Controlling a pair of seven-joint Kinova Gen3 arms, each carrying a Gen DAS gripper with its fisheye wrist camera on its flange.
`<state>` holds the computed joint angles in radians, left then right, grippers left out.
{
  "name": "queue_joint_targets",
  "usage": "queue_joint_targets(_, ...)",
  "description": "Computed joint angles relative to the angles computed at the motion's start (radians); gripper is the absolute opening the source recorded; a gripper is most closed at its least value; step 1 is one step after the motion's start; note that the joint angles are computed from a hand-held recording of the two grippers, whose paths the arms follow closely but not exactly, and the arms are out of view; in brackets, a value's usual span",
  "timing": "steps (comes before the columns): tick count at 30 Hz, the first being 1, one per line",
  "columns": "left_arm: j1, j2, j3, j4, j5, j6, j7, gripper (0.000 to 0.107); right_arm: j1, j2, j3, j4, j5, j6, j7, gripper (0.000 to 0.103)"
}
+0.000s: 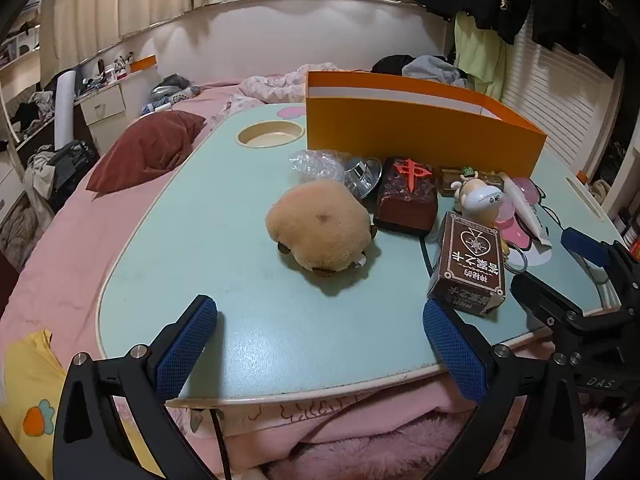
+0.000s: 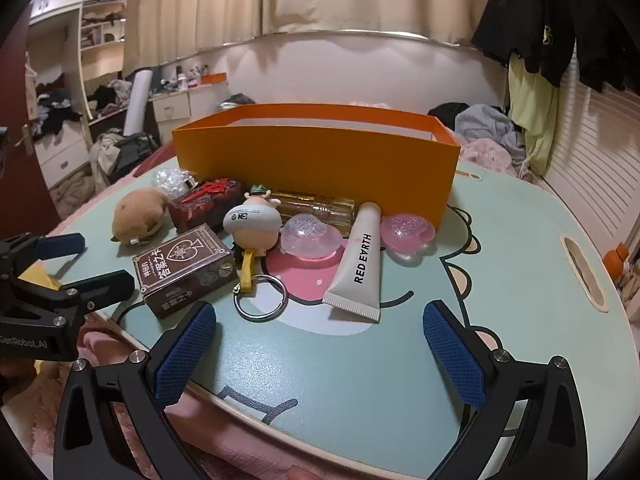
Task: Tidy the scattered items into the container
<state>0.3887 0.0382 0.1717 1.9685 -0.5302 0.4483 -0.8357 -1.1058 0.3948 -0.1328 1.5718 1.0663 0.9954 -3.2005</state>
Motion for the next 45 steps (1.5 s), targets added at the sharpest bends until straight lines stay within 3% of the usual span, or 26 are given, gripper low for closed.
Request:
queue_joint_targets(5,-0.002,-0.004,0.001,0.004,0.003,-0.006,-0.008,0.103,0.001,-0.009,0.000,0.026,0.020,-0.020,-0.016,0.103)
queue_joint_targets(11,-0.028,-0.022,0.000,0.033,0.085,-0.064,-0.126,0.103,0.001,-0.016,-0.003,0.061,0.072,-0.039,-0.062,0.103)
queue_joint_targets(13,-0.032,-0.035,0.002,0.046,0.059,-0.081,-0.096,0.103,0.000,-0.015,-0.007,0.063,0.084,-0.033,-0.075,0.103)
queue_joint_targets(17,-0.071,-0.104,0.004,0.129,0.023,-0.230,-0.052,0.103,0.001,-0.013,-0.014,0.064,0.093,-0.028,-0.084,0.103)
queue_joint_targets(20,-0.167,-0.136,0.074,0.166,-0.009,-0.299,-0.009,0.103,0.002,-0.013,-0.016,0.063,0.099,-0.024,-0.089,0.103)
queue_joint_targets(24,-0.116,-0.136,0.006,0.187,0.083,-0.362,-0.114,0.103,0.004,-0.013,-0.018,0.062,0.100,-0.022,-0.090,0.103)
queue_joint_targets(34,-0.262,-0.126,0.183,0.173,0.133,-0.338,-0.183,0.103,0.007,-0.015,-0.020,0.069,0.105,-0.024,-0.094,0.103)
queue_joint_targets(38,-0.168,-0.113,0.089,0.165,0.252,-0.337,-0.312,0.092,0.006,-0.014,-0.021,0.067,0.106,-0.022,-0.095,0.103)
queue_joint_targets(45,-0.151,-0.108,0.075,0.163,0.321,-0.337,-0.386,0.090,0.006,-0.013,-0.021,0.065,0.107,-0.022,-0.094,0.103)
